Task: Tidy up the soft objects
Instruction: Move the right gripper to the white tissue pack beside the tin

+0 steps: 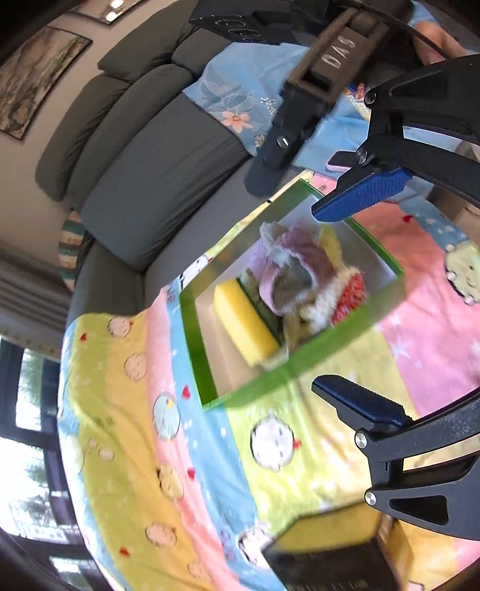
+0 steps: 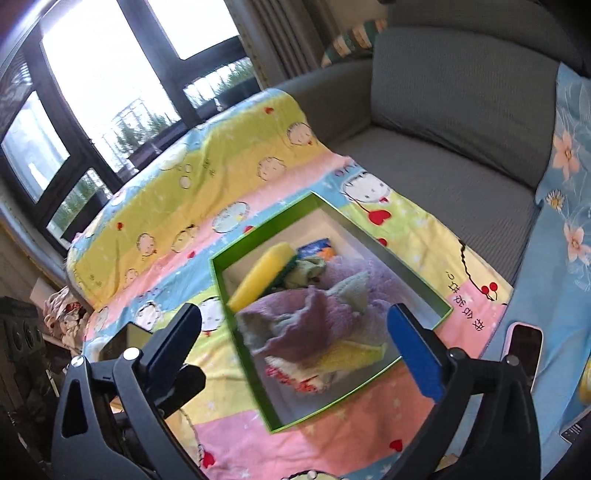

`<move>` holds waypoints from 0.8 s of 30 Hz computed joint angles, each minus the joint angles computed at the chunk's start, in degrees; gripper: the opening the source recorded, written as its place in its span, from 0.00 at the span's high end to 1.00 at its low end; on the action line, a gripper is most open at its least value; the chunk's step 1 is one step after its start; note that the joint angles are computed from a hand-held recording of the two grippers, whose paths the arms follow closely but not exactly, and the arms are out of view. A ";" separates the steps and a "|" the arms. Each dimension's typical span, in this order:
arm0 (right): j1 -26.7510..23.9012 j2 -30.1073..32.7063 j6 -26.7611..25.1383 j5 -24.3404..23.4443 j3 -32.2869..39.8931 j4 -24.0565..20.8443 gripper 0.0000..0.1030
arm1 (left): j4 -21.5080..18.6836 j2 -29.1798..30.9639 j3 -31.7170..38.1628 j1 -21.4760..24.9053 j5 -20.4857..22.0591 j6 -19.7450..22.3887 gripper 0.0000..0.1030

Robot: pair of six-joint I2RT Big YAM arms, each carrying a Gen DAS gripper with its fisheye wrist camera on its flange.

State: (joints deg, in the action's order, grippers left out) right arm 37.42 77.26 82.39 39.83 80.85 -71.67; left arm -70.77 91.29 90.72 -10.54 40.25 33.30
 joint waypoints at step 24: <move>3.84 28.07 -28.03 -14.91 31.63 8.66 0.04 | 11.76 11.97 4.81 33.73 -3.80 -23.99 0.17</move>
State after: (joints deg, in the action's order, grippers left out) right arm 41.25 105.33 54.36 24.91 112.48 -63.01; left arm -59.00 103.26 95.53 23.19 36.45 9.31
